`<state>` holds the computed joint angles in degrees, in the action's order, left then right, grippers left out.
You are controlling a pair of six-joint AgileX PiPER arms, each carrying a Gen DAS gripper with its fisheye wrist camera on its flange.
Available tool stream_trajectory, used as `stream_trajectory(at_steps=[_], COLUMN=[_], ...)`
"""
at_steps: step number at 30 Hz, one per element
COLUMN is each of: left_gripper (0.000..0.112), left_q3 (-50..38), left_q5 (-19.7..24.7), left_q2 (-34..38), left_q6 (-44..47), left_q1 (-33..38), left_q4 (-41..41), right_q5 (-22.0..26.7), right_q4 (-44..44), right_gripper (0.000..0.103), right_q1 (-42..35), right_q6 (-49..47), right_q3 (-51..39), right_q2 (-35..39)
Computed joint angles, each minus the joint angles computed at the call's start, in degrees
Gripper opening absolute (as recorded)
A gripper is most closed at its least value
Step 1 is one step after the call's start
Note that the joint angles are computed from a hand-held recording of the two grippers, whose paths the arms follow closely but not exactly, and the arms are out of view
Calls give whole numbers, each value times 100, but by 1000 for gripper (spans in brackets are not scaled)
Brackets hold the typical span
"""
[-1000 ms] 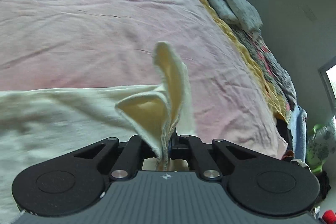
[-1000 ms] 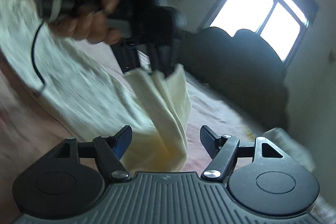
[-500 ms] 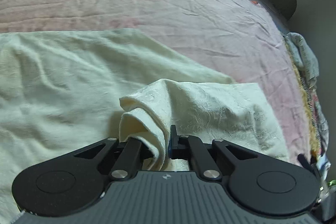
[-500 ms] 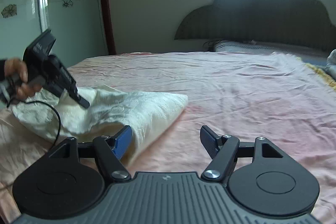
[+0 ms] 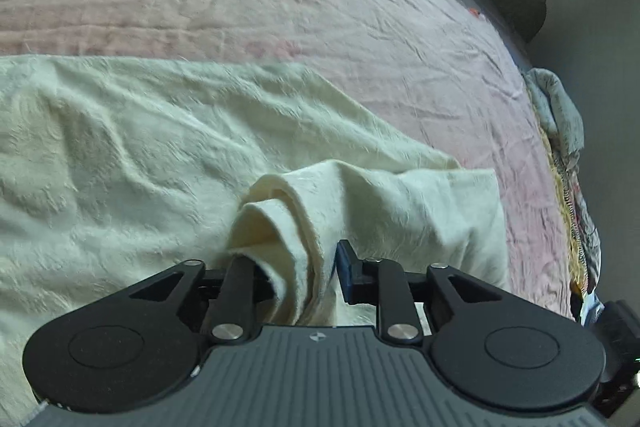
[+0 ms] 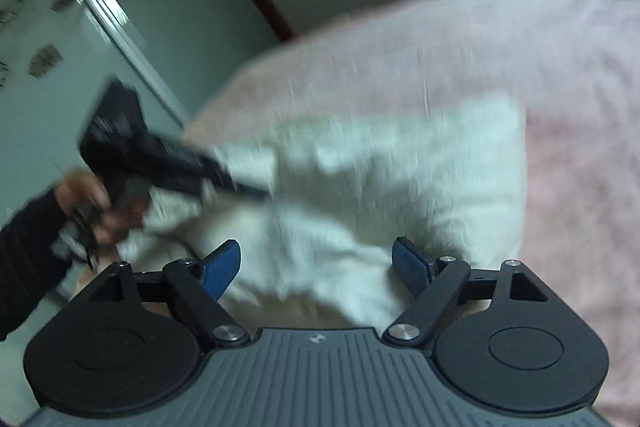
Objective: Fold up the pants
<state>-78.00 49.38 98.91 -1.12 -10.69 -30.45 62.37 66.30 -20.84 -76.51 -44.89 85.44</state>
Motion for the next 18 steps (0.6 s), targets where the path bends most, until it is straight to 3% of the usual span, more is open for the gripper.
stream_trajectory(at_steps=[5,9,11,15,18], left_gripper=[36,36,39,41,43], left_q3=[144,304,329,267,352], left_q5=[42,-49,-86,-219,-337], left_q2=[-127,-187,-128,45,-105], left_q6=[399,705,740,351,426], left_q1=[356,589,642,509,494], left_q4=[-528,-1114,-1299,-938,-674], right_q5=[163,-91,13,160,-374], right_q4=[333,143,382,397,10], right_gripper=[83,83,83,83,83], right_q1=[-562,-287,-198,375,842], right_q6=[-1142,-24,-181,-46,-66], right_q3=[715,430,371,162,322], right_q2=[-91,-443,-632,-496,-182])
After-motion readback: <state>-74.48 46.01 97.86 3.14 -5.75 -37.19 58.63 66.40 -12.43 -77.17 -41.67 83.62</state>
